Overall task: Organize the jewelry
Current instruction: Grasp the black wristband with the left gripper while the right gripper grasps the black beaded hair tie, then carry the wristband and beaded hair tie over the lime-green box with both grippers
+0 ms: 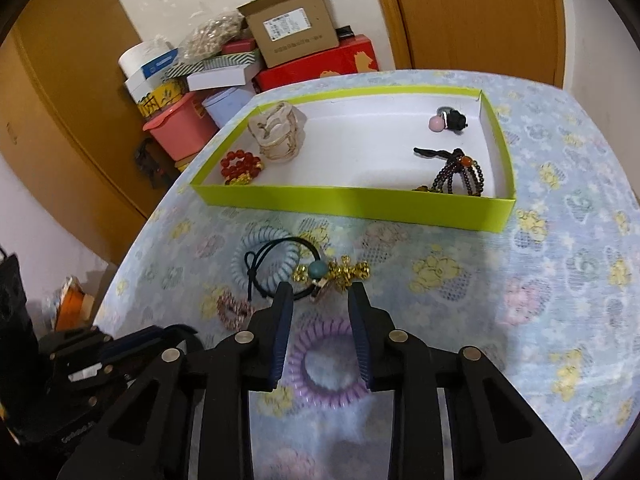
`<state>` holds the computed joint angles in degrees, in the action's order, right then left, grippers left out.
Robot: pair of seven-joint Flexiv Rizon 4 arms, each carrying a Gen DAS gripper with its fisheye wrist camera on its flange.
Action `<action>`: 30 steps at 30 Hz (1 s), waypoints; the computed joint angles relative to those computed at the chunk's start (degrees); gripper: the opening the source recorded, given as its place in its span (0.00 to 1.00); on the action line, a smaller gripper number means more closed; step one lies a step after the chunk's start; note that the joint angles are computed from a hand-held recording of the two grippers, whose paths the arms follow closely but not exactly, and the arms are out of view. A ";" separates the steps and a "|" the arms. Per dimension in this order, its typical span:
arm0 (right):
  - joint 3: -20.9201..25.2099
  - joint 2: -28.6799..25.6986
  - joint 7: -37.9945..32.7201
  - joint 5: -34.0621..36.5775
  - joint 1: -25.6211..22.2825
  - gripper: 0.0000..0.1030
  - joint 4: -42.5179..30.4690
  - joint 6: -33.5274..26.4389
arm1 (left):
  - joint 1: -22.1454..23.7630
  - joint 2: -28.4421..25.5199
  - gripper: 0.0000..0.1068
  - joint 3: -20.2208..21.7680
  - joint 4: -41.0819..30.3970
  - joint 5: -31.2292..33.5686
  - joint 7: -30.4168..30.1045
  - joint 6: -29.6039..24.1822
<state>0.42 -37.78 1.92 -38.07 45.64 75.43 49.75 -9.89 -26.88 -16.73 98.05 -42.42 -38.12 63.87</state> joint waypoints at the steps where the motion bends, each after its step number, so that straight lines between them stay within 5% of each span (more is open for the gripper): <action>1: -0.03 -0.26 0.24 0.25 -0.14 0.25 -0.30 0.11 | 0.19 0.03 0.10 -0.05 0.08 -0.30 0.14 0.06; 11: 0.35 -2.93 -1.85 3.62 -0.54 0.11 -4.67 -2.31 | 1.09 -0.37 0.10 -0.37 -0.21 -2.39 0.91 0.30; 30: -1.06 2.23 2.52 -3.69 1.54 0.10 0.39 -3.62 | 0.99 0.93 0.10 0.17 0.11 -3.49 -0.05 1.69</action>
